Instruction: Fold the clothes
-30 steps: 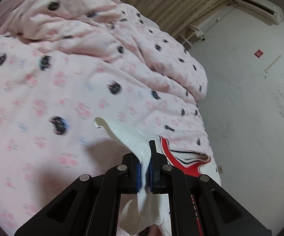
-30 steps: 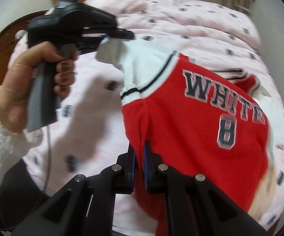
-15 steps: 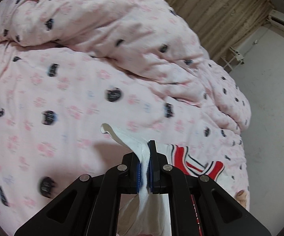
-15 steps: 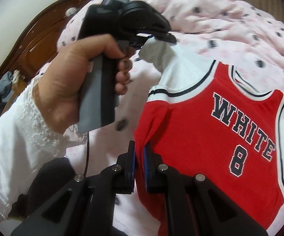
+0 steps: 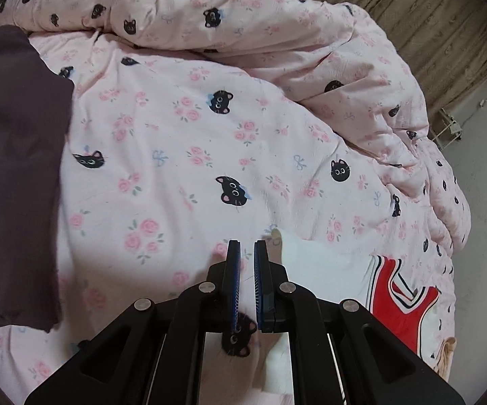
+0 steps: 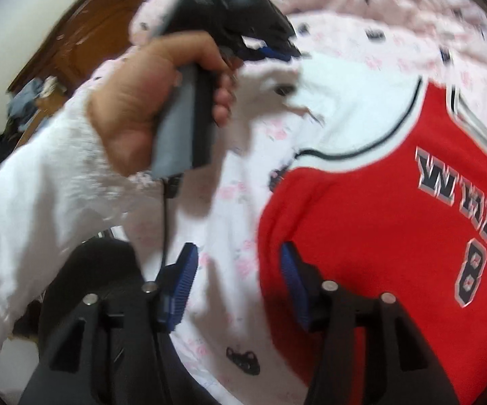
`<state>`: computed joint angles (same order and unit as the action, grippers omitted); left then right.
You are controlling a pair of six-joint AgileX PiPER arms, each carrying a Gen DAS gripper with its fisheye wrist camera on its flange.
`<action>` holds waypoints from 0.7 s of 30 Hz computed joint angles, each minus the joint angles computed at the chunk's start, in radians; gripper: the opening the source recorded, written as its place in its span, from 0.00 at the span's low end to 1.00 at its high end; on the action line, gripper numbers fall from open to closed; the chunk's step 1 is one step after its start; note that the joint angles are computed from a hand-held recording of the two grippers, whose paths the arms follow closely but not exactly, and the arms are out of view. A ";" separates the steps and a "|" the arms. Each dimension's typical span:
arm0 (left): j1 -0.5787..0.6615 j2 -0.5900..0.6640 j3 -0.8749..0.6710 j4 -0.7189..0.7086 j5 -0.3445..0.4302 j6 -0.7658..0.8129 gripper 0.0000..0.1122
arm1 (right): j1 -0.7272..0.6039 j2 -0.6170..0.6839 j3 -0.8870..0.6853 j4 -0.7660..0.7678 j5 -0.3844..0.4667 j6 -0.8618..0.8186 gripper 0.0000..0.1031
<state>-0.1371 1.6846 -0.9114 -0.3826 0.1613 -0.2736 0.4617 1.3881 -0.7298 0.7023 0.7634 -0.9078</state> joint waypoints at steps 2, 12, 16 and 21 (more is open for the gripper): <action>-0.022 -0.031 0.027 0.045 -0.019 -0.037 0.06 | -0.061 -0.054 0.007 0.005 0.024 -0.074 0.53; -0.223 0.082 -0.229 0.221 0.065 -0.018 0.42 | -0.502 0.046 -0.265 -0.083 0.044 -0.357 0.61; -0.243 0.310 -0.582 0.242 0.316 0.158 0.42 | -0.561 0.271 -0.479 -0.116 0.031 -0.326 0.61; -0.245 0.507 -0.902 0.232 0.529 0.345 0.42 | -0.594 0.478 -0.681 -0.124 0.062 -0.317 0.61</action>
